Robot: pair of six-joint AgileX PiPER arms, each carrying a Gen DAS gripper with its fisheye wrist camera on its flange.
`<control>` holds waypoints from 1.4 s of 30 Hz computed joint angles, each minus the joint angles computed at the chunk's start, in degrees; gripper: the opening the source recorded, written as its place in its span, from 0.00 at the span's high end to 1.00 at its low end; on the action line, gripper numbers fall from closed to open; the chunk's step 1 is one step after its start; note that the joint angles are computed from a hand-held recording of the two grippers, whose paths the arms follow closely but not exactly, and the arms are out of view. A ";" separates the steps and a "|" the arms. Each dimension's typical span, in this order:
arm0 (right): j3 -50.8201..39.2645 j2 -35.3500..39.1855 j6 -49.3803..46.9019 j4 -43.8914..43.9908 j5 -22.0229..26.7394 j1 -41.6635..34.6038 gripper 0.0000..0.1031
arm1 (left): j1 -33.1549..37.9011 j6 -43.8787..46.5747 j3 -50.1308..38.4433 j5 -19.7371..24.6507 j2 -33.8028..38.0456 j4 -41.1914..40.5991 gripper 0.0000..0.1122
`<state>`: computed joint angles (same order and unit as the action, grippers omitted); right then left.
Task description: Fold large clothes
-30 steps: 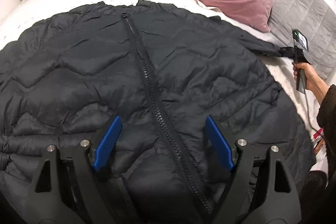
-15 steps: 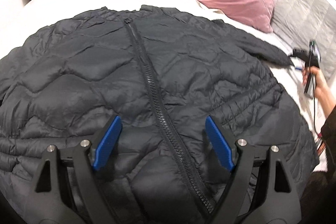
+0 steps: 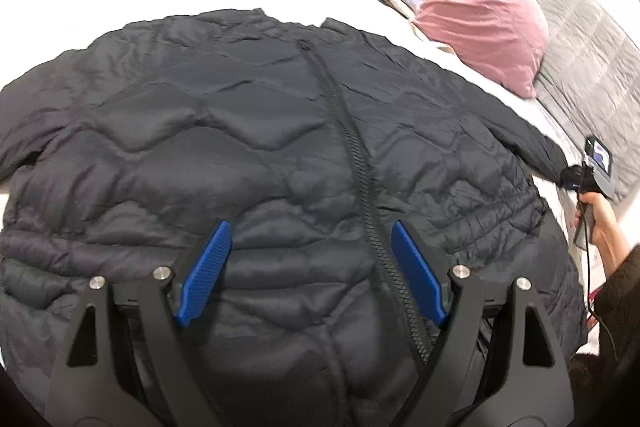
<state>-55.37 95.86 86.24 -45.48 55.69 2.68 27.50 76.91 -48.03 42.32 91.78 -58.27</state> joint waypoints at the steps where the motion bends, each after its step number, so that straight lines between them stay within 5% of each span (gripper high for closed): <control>1: 0.49 -1.83 0.48 1.95 0.42 -0.09 0.61 | 1.30 -0.57 -0.72 0.81 0.02 0.21 0.26; 3: 2.27 -7.23 1.23 4.37 -1.67 0.91 0.45 | 4.25 -1.38 -2.53 2.23 0.28 0.52 0.26; 9: 3.13 -19.70 9.93 4.08 1.63 18.09 0.30 | 11.06 -4.94 -7.67 -0.96 2.00 2.11 0.26; 16: -2.60 -15.95 17.21 -2.87 2.32 39.10 0.18 | 20.22 -15.01 -17.76 0.73 9.39 7.84 0.22; 26: -6.83 -6.80 10.70 0.50 -9.67 41.06 0.18 | 30.25 -29.03 -39.42 2.12 27.49 12.54 0.22; 34: -8.95 -5.08 6.91 3.20 -13.30 39.24 0.18 | 34.93 -38.14 -63.76 10.45 45.79 10.94 0.23; 37: -9.29 -4.52 6.20 4.36 -15.63 37.95 0.18 | 35.96 -38.20 -67.97 10.30 49.17 6.50 0.32; 41: -9.53 -3.74 4.28 8.59 -19.32 36.05 0.18 | 33.99 -48.38 -73.85 8.33 50.83 15.14 0.96; 42: -9.53 -3.70 4.03 8.84 -19.76 35.90 0.18 | 33.95 -48.13 -74.05 8.47 50.30 14.77 0.96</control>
<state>-64.90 92.16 90.27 -36.64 35.93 38.59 61.45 28.78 -122.08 50.79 142.09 -43.50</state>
